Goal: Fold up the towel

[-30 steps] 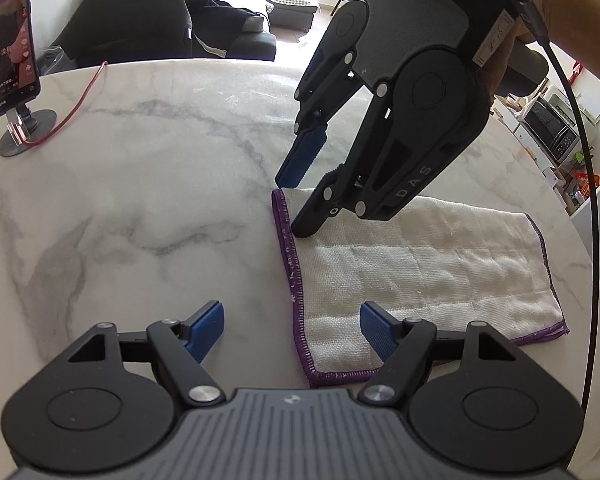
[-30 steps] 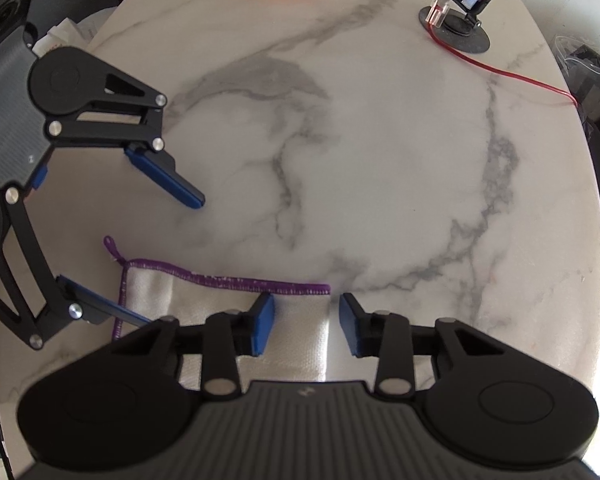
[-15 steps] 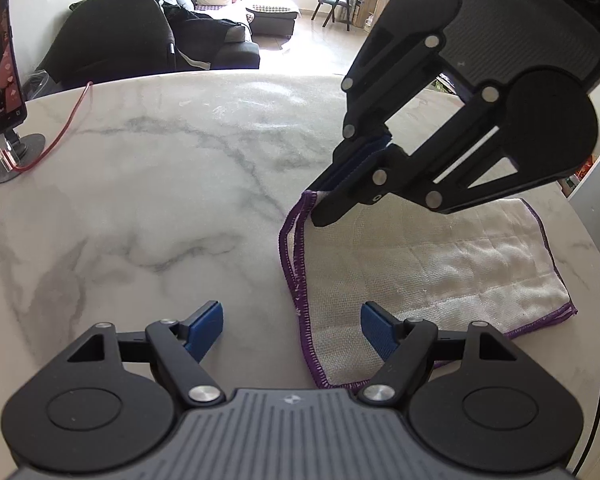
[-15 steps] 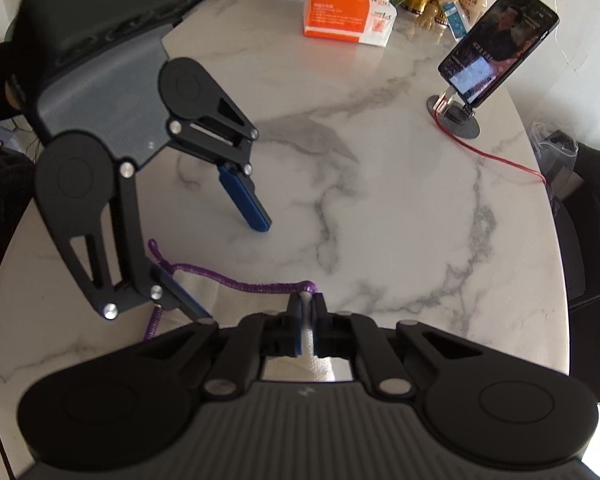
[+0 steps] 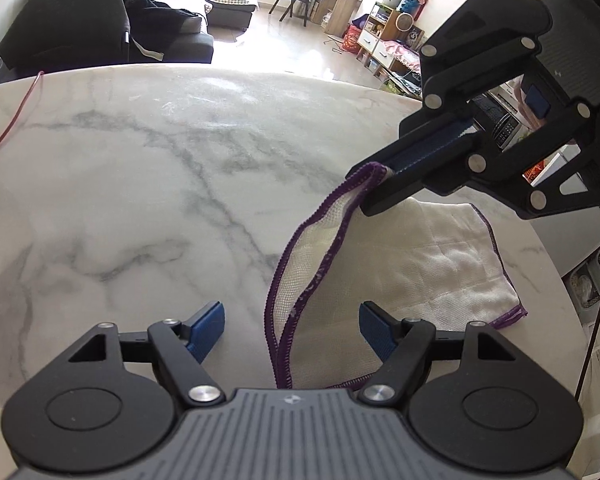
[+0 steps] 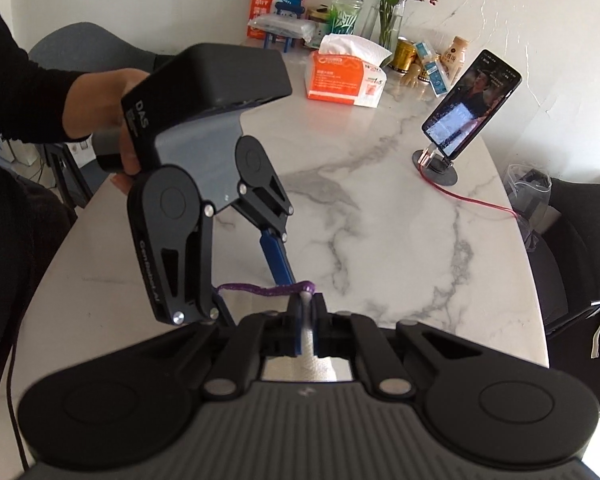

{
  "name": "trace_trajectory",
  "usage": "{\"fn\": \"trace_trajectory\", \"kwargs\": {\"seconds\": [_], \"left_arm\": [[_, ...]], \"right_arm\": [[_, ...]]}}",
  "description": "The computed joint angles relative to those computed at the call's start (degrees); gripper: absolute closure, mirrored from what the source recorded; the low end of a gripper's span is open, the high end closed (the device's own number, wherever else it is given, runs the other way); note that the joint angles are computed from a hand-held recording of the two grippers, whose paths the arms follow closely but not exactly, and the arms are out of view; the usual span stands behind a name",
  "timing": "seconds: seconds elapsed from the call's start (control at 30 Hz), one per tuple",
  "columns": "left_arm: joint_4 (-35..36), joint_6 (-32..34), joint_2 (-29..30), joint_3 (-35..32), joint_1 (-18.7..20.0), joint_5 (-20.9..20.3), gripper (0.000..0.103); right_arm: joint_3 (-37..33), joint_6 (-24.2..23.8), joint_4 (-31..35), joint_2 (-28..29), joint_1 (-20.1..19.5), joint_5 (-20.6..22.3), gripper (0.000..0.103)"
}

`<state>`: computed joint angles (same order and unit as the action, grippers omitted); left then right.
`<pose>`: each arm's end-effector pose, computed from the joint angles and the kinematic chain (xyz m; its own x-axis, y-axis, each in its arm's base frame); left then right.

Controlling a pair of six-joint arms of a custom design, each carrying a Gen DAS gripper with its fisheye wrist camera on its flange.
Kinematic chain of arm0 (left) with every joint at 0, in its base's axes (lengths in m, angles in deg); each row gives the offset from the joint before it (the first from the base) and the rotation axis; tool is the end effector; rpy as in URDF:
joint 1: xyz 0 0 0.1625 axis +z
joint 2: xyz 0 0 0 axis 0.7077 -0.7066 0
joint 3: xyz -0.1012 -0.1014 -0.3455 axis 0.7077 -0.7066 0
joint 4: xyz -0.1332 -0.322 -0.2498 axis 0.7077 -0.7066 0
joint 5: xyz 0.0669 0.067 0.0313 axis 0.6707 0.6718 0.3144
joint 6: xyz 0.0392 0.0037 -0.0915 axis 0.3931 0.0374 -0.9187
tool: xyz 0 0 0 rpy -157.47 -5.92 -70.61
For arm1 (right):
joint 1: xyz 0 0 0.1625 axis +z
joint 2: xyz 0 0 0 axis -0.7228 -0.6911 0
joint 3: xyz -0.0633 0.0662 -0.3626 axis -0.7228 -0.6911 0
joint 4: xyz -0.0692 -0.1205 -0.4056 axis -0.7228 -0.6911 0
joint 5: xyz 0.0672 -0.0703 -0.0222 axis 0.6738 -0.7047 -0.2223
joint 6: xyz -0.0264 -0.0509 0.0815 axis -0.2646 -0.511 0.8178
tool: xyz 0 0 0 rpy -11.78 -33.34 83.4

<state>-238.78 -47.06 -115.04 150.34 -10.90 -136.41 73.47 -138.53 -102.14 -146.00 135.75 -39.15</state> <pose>-0.2937 -0.4185 -0.0292 -0.8254 0.3983 -0.4000 0.5251 0.8019 -0.2851 0.1169 -0.6149 0.2699 0.1389 -0.9838 0.1135 -0.9843 -0.1246 0.1248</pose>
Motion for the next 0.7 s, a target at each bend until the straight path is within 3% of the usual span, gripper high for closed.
{"fn": "trace_trajectory", "kwargs": {"seconds": [0.07, 0.4, 0.7], "left_arm": [[0.02, -0.22, 0.19, -0.31, 0.34, -1.12, 0.065], [-4.83, -4.78, 0.35, 0.67, 1.84, -4.06, 0.065], [-5.39, -6.1, 1.14, 0.49, 0.24, -1.26, 0.065]], "right_arm": [[0.1, 0.41, -0.23, -0.19, -0.22, 0.46, 0.098], [0.32, 3.58, -1.91, 0.87, -0.57, 0.43, 0.096], [2.38, 7.37, -7.88, 2.06, 0.32, -2.97, 0.09]]}}
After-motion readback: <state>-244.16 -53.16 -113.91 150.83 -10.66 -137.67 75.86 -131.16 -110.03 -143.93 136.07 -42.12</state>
